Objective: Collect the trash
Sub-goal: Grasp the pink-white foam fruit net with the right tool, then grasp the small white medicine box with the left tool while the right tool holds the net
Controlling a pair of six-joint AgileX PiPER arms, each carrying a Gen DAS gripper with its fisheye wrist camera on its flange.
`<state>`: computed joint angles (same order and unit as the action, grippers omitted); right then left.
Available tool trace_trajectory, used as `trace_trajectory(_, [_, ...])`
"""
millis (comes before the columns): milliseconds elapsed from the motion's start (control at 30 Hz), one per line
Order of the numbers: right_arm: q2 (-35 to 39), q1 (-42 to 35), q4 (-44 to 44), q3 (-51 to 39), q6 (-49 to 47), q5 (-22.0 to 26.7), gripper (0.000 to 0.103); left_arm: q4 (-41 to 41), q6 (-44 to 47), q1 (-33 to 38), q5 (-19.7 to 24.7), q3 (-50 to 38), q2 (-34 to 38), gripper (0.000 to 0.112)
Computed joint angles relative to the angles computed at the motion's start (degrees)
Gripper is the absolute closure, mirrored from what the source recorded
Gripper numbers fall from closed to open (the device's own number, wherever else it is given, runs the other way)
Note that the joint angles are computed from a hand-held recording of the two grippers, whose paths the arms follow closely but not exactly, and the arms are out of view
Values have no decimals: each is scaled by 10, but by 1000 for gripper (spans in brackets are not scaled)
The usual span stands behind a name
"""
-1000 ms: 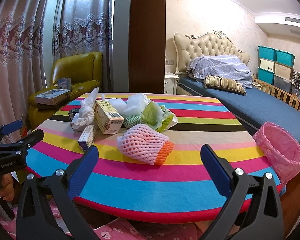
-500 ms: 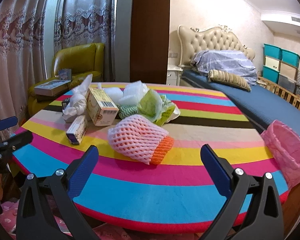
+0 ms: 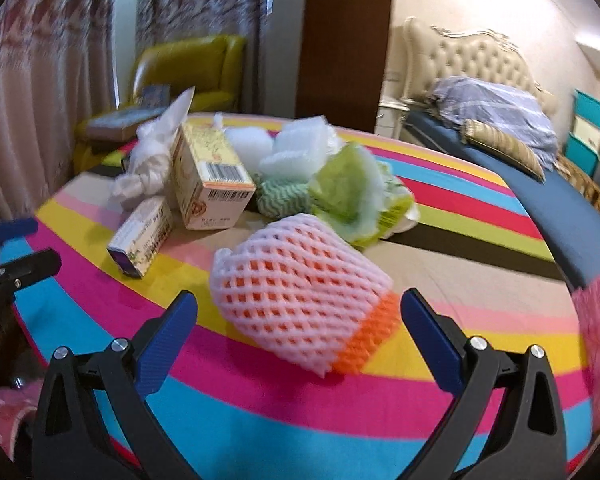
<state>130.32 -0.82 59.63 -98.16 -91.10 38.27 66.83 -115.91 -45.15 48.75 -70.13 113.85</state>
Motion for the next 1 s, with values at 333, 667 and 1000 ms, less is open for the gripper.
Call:
trace_trajectory(333, [24,30,-11,-19,-10,-21,62,-2,19,12,-22,-9,19,25])
trace_trajectory(667, [-9,-57,117,17,-75,60,74,-74,173,57,-39,-169,114,57])
trace_trajectory(1000, [-27,-108,138,44,-108,132,74,-91,209,69,-48,-215,145,84])
